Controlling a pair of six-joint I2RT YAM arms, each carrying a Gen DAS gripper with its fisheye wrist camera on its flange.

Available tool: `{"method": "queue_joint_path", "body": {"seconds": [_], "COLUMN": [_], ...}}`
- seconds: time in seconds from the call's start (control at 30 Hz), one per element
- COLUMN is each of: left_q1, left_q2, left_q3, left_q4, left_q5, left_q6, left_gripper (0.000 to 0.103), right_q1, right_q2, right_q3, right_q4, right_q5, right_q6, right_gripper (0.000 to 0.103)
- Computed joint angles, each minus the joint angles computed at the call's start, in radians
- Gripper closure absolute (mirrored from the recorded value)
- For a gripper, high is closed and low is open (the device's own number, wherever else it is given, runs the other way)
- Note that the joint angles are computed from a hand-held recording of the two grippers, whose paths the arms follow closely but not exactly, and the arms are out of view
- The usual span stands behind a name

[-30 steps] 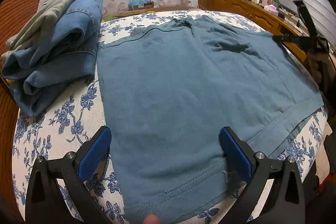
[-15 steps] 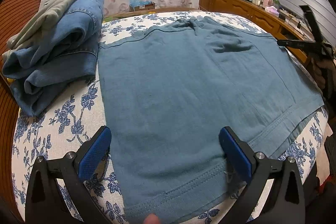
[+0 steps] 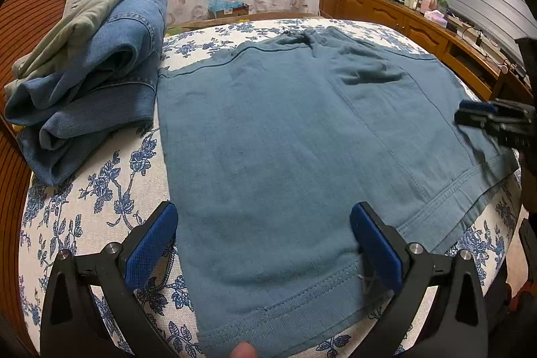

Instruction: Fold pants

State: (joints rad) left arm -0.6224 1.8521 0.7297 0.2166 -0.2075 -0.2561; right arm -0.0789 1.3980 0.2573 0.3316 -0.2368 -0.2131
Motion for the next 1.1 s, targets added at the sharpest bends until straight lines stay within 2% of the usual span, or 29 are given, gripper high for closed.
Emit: {"method": "queue_joint_path", "body": {"seconds": [0.1, 0.27, 0.37, 0.43, 0.57, 0.67, 0.9, 1.1], "left_q1": [0.000, 0.009, 0.029, 0.046, 0.075, 0.085, 0.105, 0.060], "left_q2": [0.000, -0.030, -0.099, -0.155, -0.254, -0.296, -0.323, -0.292], "left_q3": [0.000, -0.021, -0.075, -0.126, -0.218, -0.268, -0.332, -0.325], "left_q4": [0.000, 0.005, 0.015, 0.034, 0.036, 0.031, 0.055, 0.061], "left_q5": [0.001, 0.009, 0.011, 0.024, 0.037, 0.051, 0.105, 0.105], "left_q6": [-0.001, -0.006, -0.009, -0.014, -0.015, -0.014, -0.033, -0.049], "left_gripper": [0.000, 0.003, 0.007, 0.009, 0.019, 0.029, 0.054, 0.061], "right_q1": [0.021, -0.038, 0.031, 0.022, 0.024, 0.085, 0.124, 0.119], "right_q2": [0.006, -0.003, 0.016, 0.026, 0.049, 0.062, 0.072, 0.075], "right_q3": [-0.027, -0.012, -0.022, -0.012, -0.007, -0.016, -0.017, -0.017], "right_q4": [0.033, -0.001, 0.037, 0.035, 0.058, 0.090, 0.106, 0.108], "right_q5": [0.035, -0.002, 0.064, 0.053, 0.059, 0.107, 0.134, 0.128], "right_q6": [-0.019, -0.058, -0.055, -0.049, -0.046, 0.001, 0.032, 0.029], "right_gripper": [0.052, 0.041, 0.035, 0.034, 0.034, 0.034, 0.034, 0.034]}}
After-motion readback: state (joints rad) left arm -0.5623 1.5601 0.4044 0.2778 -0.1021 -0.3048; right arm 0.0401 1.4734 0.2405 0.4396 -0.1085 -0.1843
